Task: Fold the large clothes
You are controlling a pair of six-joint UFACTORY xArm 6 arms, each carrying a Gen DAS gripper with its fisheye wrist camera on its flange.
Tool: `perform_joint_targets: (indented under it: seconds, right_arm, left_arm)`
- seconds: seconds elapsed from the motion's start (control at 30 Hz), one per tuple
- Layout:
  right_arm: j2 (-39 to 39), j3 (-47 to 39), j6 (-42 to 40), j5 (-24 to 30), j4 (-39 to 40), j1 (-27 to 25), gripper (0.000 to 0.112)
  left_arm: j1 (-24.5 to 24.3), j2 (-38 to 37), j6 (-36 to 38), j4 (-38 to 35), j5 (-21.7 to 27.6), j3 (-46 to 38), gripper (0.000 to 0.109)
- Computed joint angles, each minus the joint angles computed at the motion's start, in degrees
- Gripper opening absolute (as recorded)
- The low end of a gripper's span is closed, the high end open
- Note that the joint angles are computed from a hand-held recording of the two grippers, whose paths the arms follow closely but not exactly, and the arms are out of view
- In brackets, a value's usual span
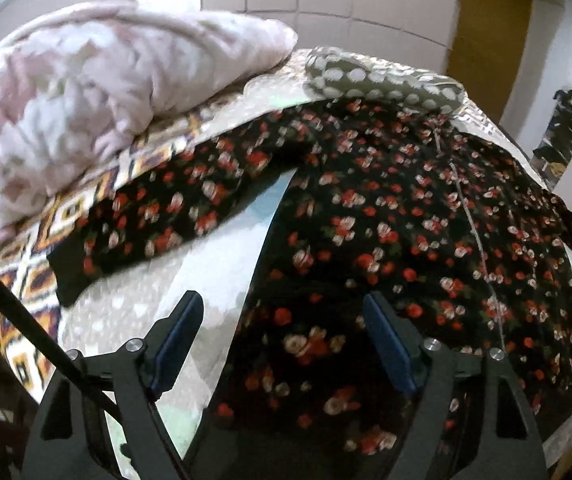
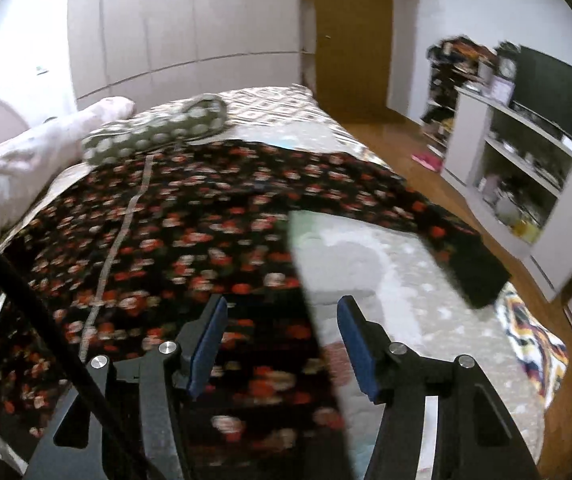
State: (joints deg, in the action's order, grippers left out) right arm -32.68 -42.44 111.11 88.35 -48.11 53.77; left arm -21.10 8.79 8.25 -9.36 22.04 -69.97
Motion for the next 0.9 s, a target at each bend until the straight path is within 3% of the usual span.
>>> perform_joint_targets:
  seconds: [0.3, 0.5, 0.63, 0.9]
  right_arm:
    - [10.6, -4.2, -5.6, -12.7, 0.7, -4.0, 0.061]
    - [13.8, -1.5, -5.0, -19.7, 4.9, -6.3, 0.061]
    - [15.4, -1.5, -3.7, -18.0, 4.5, -4.8, 0.062]
    - [18.5, -4.1, -4.4, -14.1, 5.0, -3.6, 0.068]
  left_arm:
    - [0.1, 1.0, -0.8, 0.6, 2.0, 4.0, 0.081]
    - [0.1, 0.3, -4.1, 4.7, -1.3, 7.2, 0.083]
    - [0.0, 0.4, -11.2, 12.2, -1.8, 7.5, 0.091]
    - [0.2, -0.2, -10.8, 10.8, -2.3, 8.6, 0.093]
